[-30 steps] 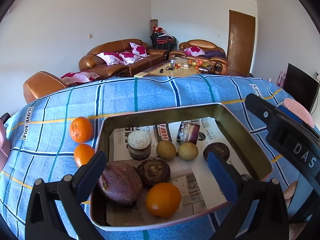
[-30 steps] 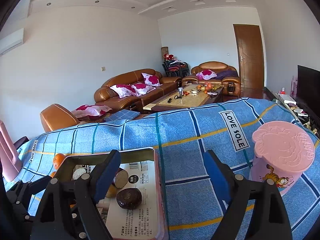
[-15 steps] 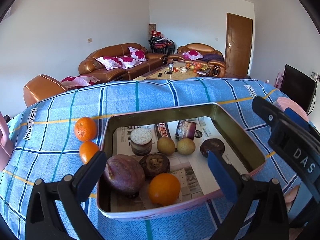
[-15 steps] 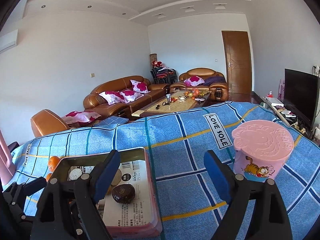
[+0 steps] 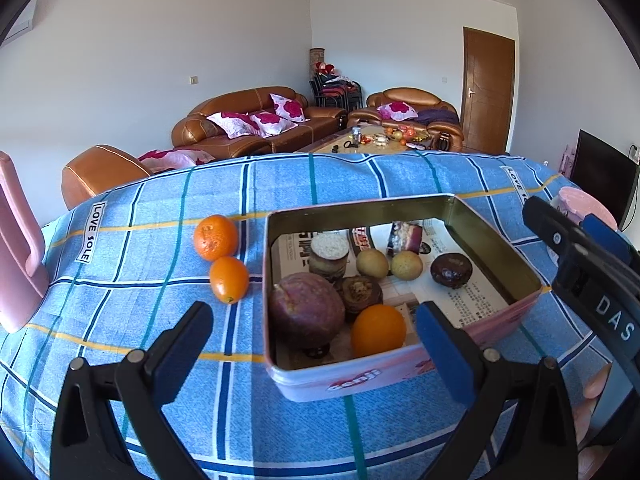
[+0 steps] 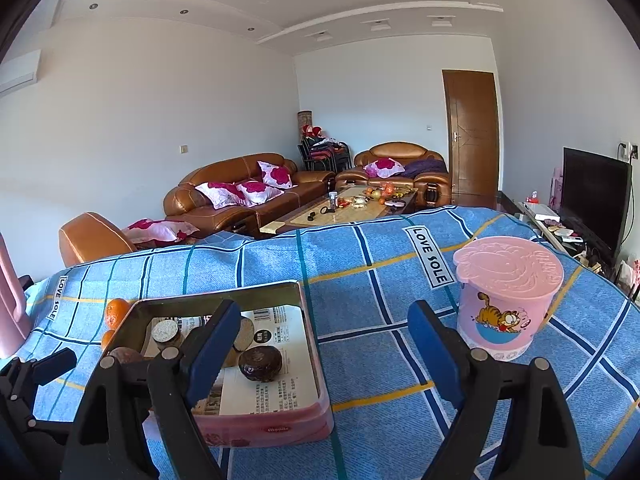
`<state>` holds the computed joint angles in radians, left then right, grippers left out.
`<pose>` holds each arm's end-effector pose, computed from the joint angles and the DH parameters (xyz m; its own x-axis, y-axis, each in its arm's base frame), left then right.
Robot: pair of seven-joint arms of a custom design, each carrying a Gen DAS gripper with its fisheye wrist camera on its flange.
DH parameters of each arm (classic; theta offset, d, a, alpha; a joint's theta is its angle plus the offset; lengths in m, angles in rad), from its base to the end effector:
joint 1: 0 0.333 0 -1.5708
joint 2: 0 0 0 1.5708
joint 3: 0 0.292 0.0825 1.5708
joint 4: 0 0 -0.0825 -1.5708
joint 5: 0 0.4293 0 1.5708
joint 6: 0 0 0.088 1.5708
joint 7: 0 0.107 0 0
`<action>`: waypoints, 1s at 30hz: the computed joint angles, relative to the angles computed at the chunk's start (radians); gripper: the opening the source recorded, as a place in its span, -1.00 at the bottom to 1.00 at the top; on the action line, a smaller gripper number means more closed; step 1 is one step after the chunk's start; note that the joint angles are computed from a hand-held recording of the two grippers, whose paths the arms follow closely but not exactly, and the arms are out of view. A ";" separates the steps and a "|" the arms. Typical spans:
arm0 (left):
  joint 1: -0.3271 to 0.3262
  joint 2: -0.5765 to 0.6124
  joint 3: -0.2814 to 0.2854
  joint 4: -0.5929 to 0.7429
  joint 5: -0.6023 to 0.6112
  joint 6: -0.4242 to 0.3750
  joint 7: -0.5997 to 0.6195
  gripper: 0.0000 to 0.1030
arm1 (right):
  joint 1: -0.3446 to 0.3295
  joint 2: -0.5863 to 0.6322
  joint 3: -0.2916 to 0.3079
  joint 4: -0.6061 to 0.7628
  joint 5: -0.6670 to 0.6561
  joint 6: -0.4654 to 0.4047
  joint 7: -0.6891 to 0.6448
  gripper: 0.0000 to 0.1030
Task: Organize fruits
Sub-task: 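Move both grippers toward the two oranges on the bedspread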
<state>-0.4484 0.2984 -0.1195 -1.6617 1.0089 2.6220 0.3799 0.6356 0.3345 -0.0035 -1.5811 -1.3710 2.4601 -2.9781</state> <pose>0.6043 -0.3990 0.4629 -0.0722 -0.9967 -0.0362 -0.5839 0.0716 -0.8087 0.5932 0.4359 0.4676 -0.1320 -0.9878 -0.0824 -0.3673 0.1259 -0.9215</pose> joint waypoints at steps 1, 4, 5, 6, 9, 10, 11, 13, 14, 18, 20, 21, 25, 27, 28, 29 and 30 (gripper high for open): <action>0.000 -0.010 0.003 -0.013 0.007 -0.001 -0.004 1.00 | 0.004 0.000 0.001 0.001 -0.002 -0.005 -0.003 0.69; 0.008 -0.033 0.006 -0.039 0.034 -0.005 -0.014 1.00 | 0.014 0.002 0.005 0.004 -0.010 -0.015 0.002 0.69; 0.010 -0.043 0.007 -0.050 0.053 -0.009 -0.022 1.00 | 0.015 0.003 0.007 0.005 -0.010 -0.006 0.005 0.69; 0.012 -0.049 0.008 -0.056 0.074 -0.019 -0.028 1.00 | 0.015 0.006 0.009 0.009 -0.007 0.003 0.002 0.69; 0.030 -0.063 0.004 -0.071 0.108 -0.045 -0.035 1.00 | 0.027 0.032 0.012 0.044 0.009 0.000 -0.034 0.69; 0.039 -0.070 0.003 -0.079 0.113 -0.047 -0.039 1.00 | 0.033 0.043 0.011 0.058 0.014 -0.001 -0.045 0.69; 0.048 -0.076 0.001 -0.087 0.117 -0.049 -0.045 1.00 | 0.039 0.053 0.009 0.072 0.020 0.001 -0.054 0.69; 0.067 -0.092 0.000 -0.106 0.121 -0.049 -0.056 1.00 | 0.050 0.078 0.004 0.104 0.037 0.015 -0.071 0.69; 0.077 -0.100 -0.002 -0.117 0.122 -0.049 -0.062 1.00 | 0.056 0.092 0.000 0.122 0.047 0.021 -0.078 0.69; 0.111 -0.126 -0.007 -0.149 0.139 -0.065 -0.068 1.00 | 0.088 0.161 -0.020 0.213 0.096 0.045 -0.133 0.69; 0.128 -0.139 -0.009 -0.163 0.146 -0.077 -0.070 1.00 | 0.104 0.203 -0.032 0.269 0.126 0.059 -0.169 0.69; 0.138 -0.144 -0.009 -0.169 0.145 -0.083 -0.070 1.00 | 0.111 0.223 -0.036 0.297 0.143 0.069 -0.191 0.69; 0.180 -0.165 -0.007 -0.196 0.121 -0.089 -0.077 1.00 | 0.126 0.321 -0.039 0.430 0.238 0.096 -0.330 0.69; 0.205 -0.177 -0.004 -0.214 0.096 -0.079 -0.099 1.00 | 0.127 0.377 -0.032 0.505 0.292 0.114 -0.417 0.69; 0.217 -0.182 -0.004 -0.223 0.075 -0.068 -0.109 1.00 | 0.124 0.406 -0.025 0.546 0.324 0.120 -0.469 0.69; 0.232 -0.189 -0.002 -0.234 0.044 -0.049 -0.114 1.00 | 0.120 0.443 -0.014 0.598 0.363 0.120 -0.530 0.69; 0.247 -0.195 -0.001 -0.247 0.014 -0.025 -0.120 1.00 | 0.116 0.491 -0.001 0.667 0.403 0.110 -0.599 0.69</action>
<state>-0.2019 0.1031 -0.1201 -1.9091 1.0226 2.5970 0.2596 0.7513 0.8255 -0.0044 -0.9138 -0.9678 2.5702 -3.5767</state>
